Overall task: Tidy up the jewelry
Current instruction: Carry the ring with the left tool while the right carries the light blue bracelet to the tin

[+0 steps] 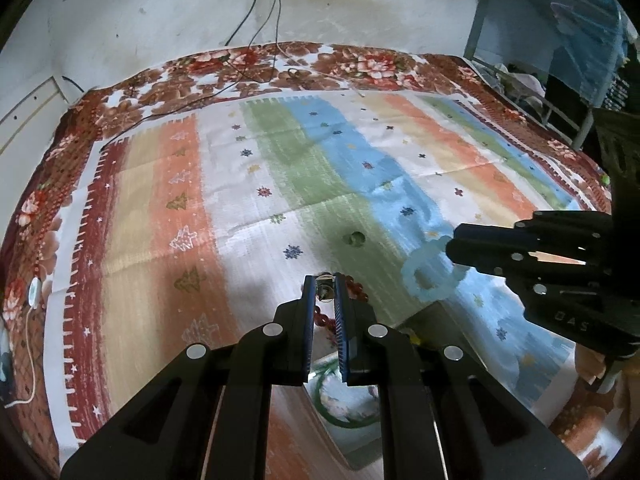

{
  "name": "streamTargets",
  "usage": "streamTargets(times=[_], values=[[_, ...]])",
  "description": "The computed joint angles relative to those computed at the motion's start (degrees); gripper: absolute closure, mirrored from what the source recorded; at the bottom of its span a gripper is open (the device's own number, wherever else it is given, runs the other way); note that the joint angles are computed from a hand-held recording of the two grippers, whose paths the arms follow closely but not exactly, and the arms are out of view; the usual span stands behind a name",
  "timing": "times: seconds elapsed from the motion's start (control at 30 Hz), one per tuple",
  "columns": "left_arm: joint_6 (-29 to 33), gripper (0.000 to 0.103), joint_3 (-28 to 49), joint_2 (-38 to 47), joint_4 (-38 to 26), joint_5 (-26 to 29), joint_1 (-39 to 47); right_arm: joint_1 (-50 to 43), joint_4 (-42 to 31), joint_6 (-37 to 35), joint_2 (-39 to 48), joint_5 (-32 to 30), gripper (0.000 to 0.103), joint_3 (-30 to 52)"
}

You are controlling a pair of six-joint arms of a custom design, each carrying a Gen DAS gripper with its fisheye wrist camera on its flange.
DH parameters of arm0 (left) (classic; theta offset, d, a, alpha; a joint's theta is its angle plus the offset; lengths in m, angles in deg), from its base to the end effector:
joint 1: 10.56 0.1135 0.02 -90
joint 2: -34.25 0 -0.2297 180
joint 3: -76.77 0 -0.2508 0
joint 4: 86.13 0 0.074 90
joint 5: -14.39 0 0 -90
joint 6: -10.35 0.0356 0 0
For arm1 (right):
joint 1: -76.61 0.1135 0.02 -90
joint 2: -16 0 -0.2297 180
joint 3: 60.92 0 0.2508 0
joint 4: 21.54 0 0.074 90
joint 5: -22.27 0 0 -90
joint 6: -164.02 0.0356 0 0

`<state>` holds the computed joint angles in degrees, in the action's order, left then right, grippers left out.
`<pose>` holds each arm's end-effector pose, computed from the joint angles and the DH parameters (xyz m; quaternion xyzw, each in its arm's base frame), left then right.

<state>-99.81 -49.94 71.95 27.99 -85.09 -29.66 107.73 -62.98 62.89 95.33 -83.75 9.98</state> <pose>0.1432 -0.0434 0.2374 -0.0367 0.9370 -0.0405 0.3449 0.2477 0.1610 0.2197 -0.3798 0.8504 0.1879 0.3119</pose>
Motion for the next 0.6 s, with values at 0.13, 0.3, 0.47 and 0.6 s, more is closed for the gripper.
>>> streamTargets(times=[0.13, 0.3, 0.47, 0.6], values=[[-2.2, 0.094, -0.3, -1.9, -1.8, -1.9, -3.6, 0.1, -0.3, 0.1, -2.7, -0.2, 0.09, -1.7], [-5.8, 0.094, 0.1, -4.4, -4.2, -4.7, -9.1, -0.1, -1.5, 0.2, -7.2, -1.9, 0.09, -3.7], [-8.6, 0.094, -0.4, -4.8, -5.3, -6.8, -13.1, 0.0, -2.4, 0.0, -9.6, -2.3, 0.09, -5.4], [-9.8, 0.094, -0.6, -5.5, -6.1, -7.4, -14.6, 0.3, -3.3, -0.1, -11.1, -2.5, 0.09, -6.5]])
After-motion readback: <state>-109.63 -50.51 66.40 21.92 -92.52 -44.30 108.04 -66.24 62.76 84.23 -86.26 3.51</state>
